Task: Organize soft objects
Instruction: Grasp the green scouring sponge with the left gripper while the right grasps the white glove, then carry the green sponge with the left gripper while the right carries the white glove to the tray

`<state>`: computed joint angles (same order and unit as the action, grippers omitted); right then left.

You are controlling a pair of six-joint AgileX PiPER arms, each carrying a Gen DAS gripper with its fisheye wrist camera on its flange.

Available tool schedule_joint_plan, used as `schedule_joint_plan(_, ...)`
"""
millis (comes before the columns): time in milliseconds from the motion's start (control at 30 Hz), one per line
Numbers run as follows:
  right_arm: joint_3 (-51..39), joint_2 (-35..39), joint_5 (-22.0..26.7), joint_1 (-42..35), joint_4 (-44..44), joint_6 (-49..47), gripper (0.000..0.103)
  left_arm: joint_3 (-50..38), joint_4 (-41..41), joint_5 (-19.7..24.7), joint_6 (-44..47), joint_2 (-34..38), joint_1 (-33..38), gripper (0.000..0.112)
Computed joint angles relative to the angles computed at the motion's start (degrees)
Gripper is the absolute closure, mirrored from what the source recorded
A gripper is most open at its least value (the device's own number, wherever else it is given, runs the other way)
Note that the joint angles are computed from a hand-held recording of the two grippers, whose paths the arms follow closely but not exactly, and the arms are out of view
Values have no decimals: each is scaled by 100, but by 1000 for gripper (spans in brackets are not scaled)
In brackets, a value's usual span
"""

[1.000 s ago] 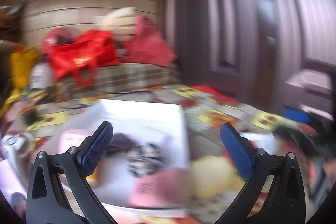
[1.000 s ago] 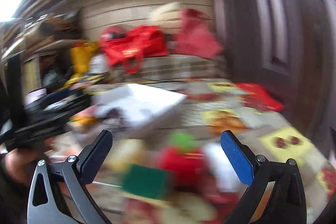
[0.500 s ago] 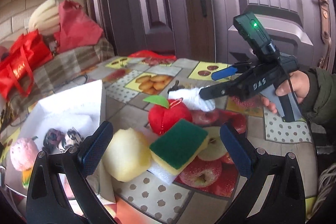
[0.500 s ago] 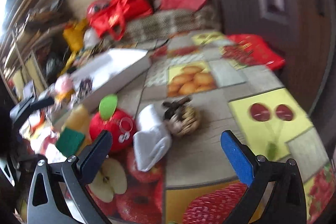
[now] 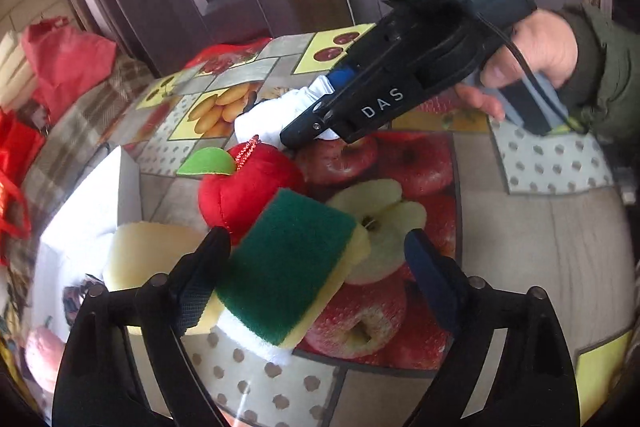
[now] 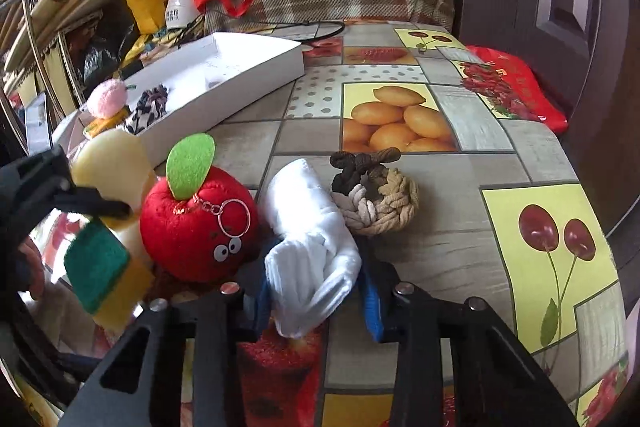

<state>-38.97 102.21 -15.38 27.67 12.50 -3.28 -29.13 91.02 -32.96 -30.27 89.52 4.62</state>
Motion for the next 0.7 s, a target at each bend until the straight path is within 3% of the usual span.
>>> schedule_joint_plan(33,22,-19,-34,-49,-298,304,66,-55,150,-201,-240,40,183,37)
schedule_joint_plan(67,74,-45,-94,-113,-644,655,66,-86,179,-375,-350,89,343,54)
schedule_joint_plan(100,67,-40,-107,-158,-867,879,66,-136,218,-477,-470,168,415,61)
schedule_joint_plan(200,104,-52,-193,-239,-1241,1296,66,-176,550,-865,-874,173,752,63)
schedule_joint_plan(367,231,-129,-386,-254,-1193,1340,66,138,319,-754,-594,-98,677,64)
schedule_joint_plan(467,363,-208,-572,-227,-969,1186,66,389,-1,-978,-281,-291,867,64)
schedule_joint_plan(600,882,-476,-1509,163,293,148,66,890,-656,-1763,737,-533,1514,64)
schedule_joint_plan(700,1261,-602,-2405,647,1329,-507,66,1070,-957,-2115,1116,-574,1820,64)
